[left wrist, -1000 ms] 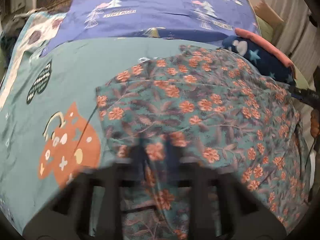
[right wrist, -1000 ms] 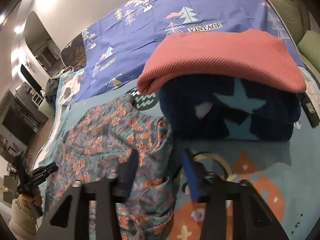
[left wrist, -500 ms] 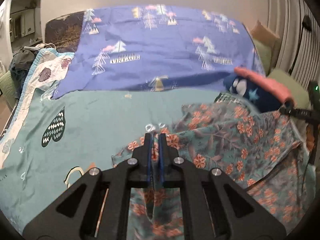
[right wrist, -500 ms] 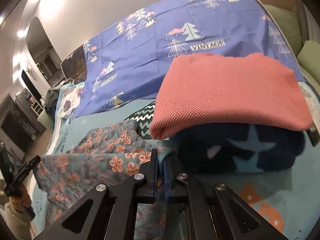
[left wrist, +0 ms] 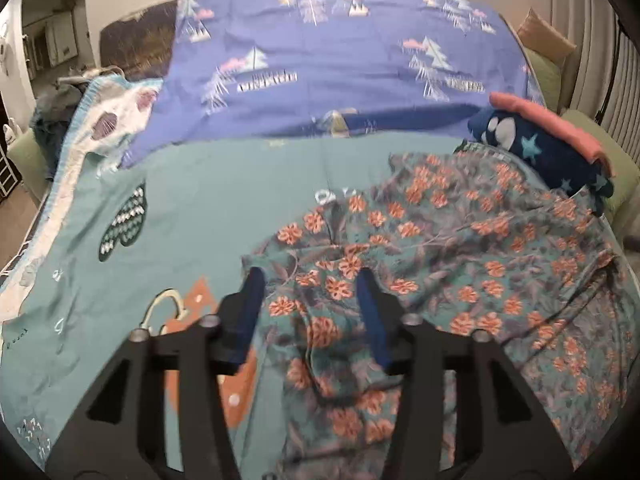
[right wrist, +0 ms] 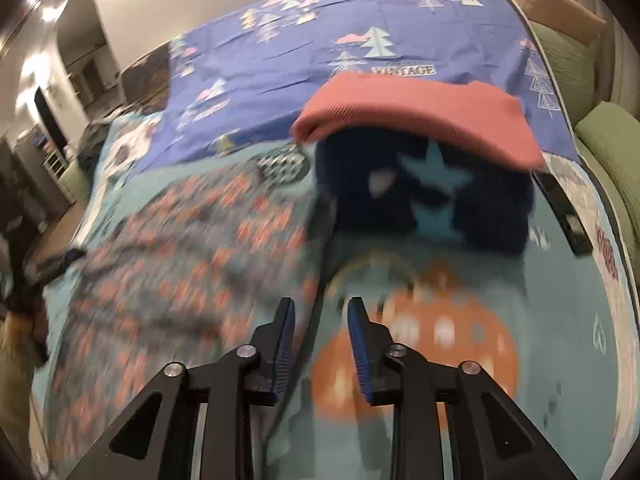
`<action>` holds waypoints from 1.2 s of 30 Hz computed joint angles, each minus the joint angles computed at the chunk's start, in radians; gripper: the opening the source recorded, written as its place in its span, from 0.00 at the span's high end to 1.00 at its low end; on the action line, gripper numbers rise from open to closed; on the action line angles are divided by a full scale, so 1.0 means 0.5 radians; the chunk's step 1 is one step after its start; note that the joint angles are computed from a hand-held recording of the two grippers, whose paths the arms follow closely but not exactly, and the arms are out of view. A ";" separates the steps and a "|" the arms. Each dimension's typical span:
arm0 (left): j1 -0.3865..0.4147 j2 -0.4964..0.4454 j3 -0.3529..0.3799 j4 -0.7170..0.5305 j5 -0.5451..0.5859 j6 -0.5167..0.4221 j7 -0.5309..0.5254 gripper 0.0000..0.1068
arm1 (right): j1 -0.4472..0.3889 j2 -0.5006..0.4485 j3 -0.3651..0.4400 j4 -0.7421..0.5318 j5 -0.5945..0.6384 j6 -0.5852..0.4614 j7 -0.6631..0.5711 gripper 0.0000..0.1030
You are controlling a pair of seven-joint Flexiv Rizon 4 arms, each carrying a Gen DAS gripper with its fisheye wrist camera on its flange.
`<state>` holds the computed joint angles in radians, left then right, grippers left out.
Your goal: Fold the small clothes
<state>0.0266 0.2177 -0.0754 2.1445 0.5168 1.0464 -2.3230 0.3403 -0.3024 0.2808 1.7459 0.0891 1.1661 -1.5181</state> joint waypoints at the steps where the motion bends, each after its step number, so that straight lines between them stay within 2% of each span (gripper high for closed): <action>1: -0.021 0.037 0.014 0.031 -0.041 0.020 0.000 0.51 | -0.045 0.054 0.054 0.054 0.080 -0.021 -0.068 0.63; 2: -0.044 0.064 0.028 0.061 -0.102 0.037 0.020 0.50 | -0.083 0.099 0.096 0.095 0.171 -0.049 -0.138 0.58; 5: -0.130 0.141 0.048 0.187 -0.317 0.107 0.137 0.50 | -0.144 0.211 0.142 0.200 0.429 -0.185 -0.308 0.58; 9: -0.102 0.161 -0.122 0.185 -0.237 -0.009 0.089 0.49 | -0.116 0.251 0.112 0.230 0.661 -0.189 -0.414 0.58; 11: -0.120 0.121 -0.123 0.199 -0.293 0.013 0.021 0.49 | -0.094 0.202 0.106 0.164 0.761 -0.217 -0.456 0.56; 13: -0.138 0.100 -0.116 0.218 -0.321 0.045 -0.029 0.49 | -0.032 0.150 0.072 0.141 0.693 -0.242 -0.356 0.56; 14: -0.140 0.088 -0.128 0.217 -0.312 0.041 -0.061 0.49 | 0.018 0.130 0.045 0.160 0.604 -0.204 -0.261 0.64; 15: -0.145 0.083 -0.133 0.214 -0.302 0.028 -0.077 0.49 | 0.052 0.137 0.026 0.202 0.529 -0.144 -0.184 0.97; 17: -0.158 0.091 -0.144 0.213 -0.275 -0.008 -0.113 0.49 | 0.045 0.179 0.029 0.245 0.500 -0.122 -0.101 0.97; 19: -0.178 0.115 -0.120 0.238 -0.274 -0.009 -0.102 0.49 | 0.094 0.287 -0.055 0.430 0.238 0.046 0.139 0.97; 20: -0.177 0.126 -0.115 0.246 -0.268 -0.023 -0.100 0.49 | 0.057 0.337 -0.061 0.473 0.217 0.019 0.155 0.97; 22: -0.173 0.144 -0.101 0.258 -0.269 -0.044 -0.087 0.49 | -0.026 0.366 -0.035 0.435 0.387 -0.137 0.053 0.98; 24: -0.171 0.158 -0.070 0.285 -0.299 -0.023 -0.065 0.49 | -0.002 0.378 -0.094 0.515 0.198 -0.140 0.191 0.96; 25: -0.165 0.168 -0.057 0.301 -0.312 -0.006 -0.064 0.49 | -0.021 0.374 -0.083 0.527 0.208 -0.119 0.158 0.96; 26: -0.155 0.177 -0.056 0.310 -0.317 0.003 -0.068 0.49 | -0.074 0.369 -0.042 0.494 0.348 -0.125 0.059 0.95; 29: -0.115 0.214 -0.056 0.332 -0.319 0.000 -0.080 0.49 | -0.080 0.369 -0.034 0.442 0.501 -0.071 -0.071 0.90; 33: -0.057 0.252 -0.027 0.367 -0.348 0.015 -0.108 0.49 | -0.012 0.309 -0.021 0.346 0.391 -0.094 -0.078 0.85; 36: -0.027 0.254 0.030 0.428 -0.423 0.123 -0.116 0.49 | 0.038 0.258 -0.007 0.302 0.317 -0.035 -0.058 0.84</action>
<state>0.0131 0.3445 -0.0604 2.3584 0.3052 1.1079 -2.3812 0.3591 -0.1733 0.2774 1.8967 0.2478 1.1484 -1.5472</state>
